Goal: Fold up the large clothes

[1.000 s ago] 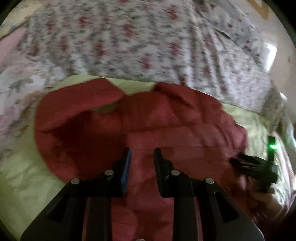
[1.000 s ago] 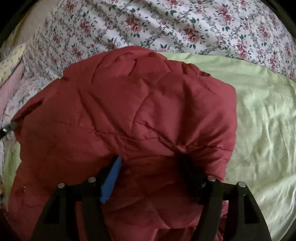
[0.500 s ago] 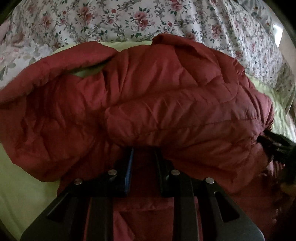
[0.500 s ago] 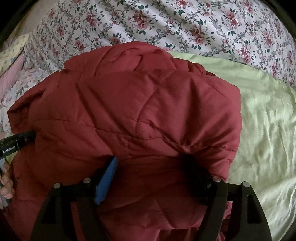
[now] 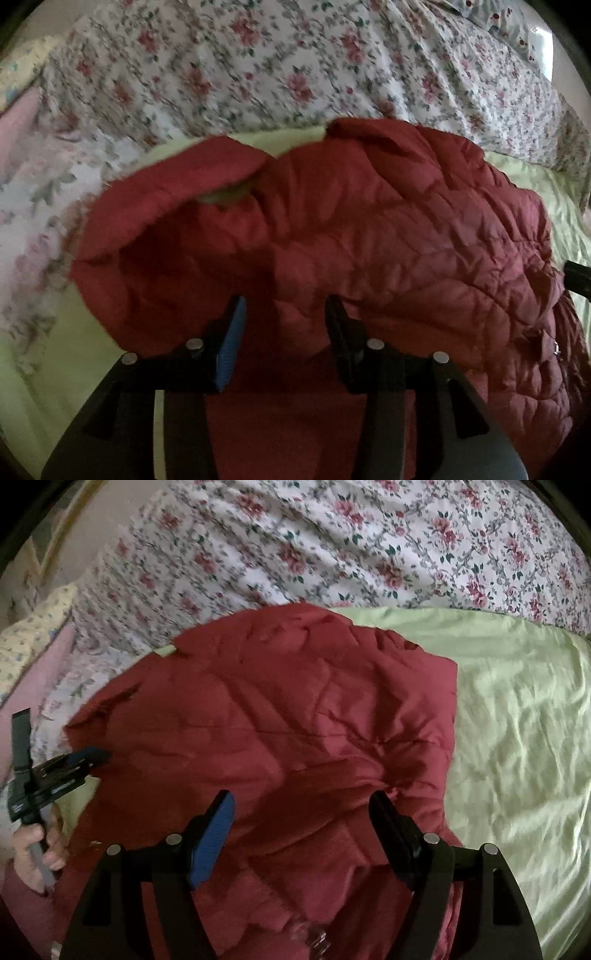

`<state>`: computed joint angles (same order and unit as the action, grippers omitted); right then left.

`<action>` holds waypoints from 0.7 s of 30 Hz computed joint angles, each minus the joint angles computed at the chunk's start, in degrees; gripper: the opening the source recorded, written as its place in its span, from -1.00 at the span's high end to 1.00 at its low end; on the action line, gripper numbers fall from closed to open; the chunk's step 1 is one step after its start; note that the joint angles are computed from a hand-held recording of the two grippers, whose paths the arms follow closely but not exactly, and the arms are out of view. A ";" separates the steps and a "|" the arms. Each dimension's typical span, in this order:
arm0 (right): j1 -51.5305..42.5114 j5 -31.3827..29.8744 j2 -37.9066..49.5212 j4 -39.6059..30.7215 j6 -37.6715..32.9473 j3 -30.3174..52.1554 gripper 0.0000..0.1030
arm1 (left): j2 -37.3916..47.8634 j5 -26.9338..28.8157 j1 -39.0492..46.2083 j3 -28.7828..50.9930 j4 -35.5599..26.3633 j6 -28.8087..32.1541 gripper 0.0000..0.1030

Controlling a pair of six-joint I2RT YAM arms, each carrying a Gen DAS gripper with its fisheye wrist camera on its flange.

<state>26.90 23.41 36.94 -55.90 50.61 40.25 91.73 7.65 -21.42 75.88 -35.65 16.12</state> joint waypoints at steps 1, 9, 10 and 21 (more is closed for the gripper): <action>2.00 0.92 0.02 -0.55 1.41 0.54 -0.49 | 0.67 -0.56 0.37 1.04 -0.01 0.37 0.15; 9.14 4.44 1.21 0.47 5.27 0.51 -0.49 | 6.76 -2.46 3.31 10.22 -1.68 -0.76 0.03; 8.68 3.82 0.95 1.18 4.89 0.01 -0.49 | 7.11 -3.09 3.17 10.86 -1.41 -0.68 -0.03; 8.10 2.60 0.05 4.87 2.39 -2.63 -0.49 | 24.23 -20.98 -2.24 28.81 -3.52 2.78 -0.62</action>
<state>35.00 26.01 36.99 -51.03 53.00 37.62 115.97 -13.34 -23.66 104.70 -39.17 18.90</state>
